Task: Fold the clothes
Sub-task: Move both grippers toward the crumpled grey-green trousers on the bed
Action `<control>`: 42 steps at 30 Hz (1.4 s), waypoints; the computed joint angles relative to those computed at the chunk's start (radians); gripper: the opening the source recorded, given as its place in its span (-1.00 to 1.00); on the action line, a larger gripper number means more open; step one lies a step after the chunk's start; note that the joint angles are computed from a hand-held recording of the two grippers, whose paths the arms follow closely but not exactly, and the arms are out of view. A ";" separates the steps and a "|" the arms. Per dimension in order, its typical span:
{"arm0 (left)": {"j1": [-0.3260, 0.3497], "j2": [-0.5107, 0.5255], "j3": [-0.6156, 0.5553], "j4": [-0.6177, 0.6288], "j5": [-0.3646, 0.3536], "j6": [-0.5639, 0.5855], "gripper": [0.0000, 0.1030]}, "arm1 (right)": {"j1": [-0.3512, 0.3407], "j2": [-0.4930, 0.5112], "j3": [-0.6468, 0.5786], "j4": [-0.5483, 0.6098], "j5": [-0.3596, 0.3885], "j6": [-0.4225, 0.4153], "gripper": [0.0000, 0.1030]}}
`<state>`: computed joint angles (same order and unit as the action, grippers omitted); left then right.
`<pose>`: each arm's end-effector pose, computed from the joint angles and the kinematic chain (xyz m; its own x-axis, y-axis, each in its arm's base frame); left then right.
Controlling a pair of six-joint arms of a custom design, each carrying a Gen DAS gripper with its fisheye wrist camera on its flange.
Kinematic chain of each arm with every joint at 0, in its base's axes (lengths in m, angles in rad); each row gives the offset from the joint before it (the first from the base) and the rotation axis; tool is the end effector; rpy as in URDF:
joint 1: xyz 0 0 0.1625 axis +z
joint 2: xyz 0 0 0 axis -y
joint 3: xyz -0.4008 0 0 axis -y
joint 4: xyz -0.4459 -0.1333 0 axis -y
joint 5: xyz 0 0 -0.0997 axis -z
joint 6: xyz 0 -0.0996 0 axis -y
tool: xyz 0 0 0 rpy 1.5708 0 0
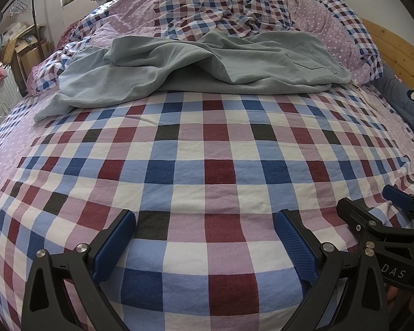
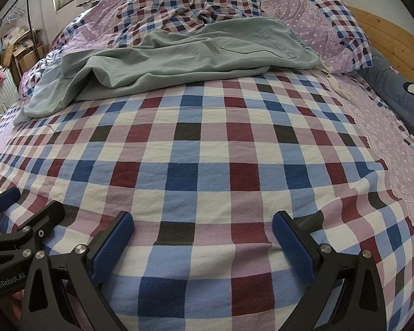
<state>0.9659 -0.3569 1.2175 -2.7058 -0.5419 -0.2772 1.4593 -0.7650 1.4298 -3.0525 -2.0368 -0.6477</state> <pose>-0.2615 -0.7628 -0.0580 -0.6848 -0.1182 -0.7190 0.3743 0.7896 -0.4863 0.0020 -0.7782 0.1768 -0.7249 -0.0715 0.6851 -0.4529 0.7989 -0.3958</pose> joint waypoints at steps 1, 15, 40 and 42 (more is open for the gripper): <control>0.000 0.000 0.000 0.000 0.001 0.000 0.99 | 0.000 0.001 -0.001 0.000 -0.001 0.001 0.99; 0.007 -0.011 0.005 0.002 -0.031 0.007 0.99 | -0.001 0.008 -0.011 0.017 0.001 0.012 1.00; 0.023 -0.095 0.116 -0.182 -0.228 0.007 0.95 | -0.062 -0.077 0.034 0.119 0.269 0.208 1.00; 0.028 -0.105 0.126 -0.206 -0.260 -0.003 0.95 | -0.066 -0.081 0.038 0.122 0.301 0.223 1.00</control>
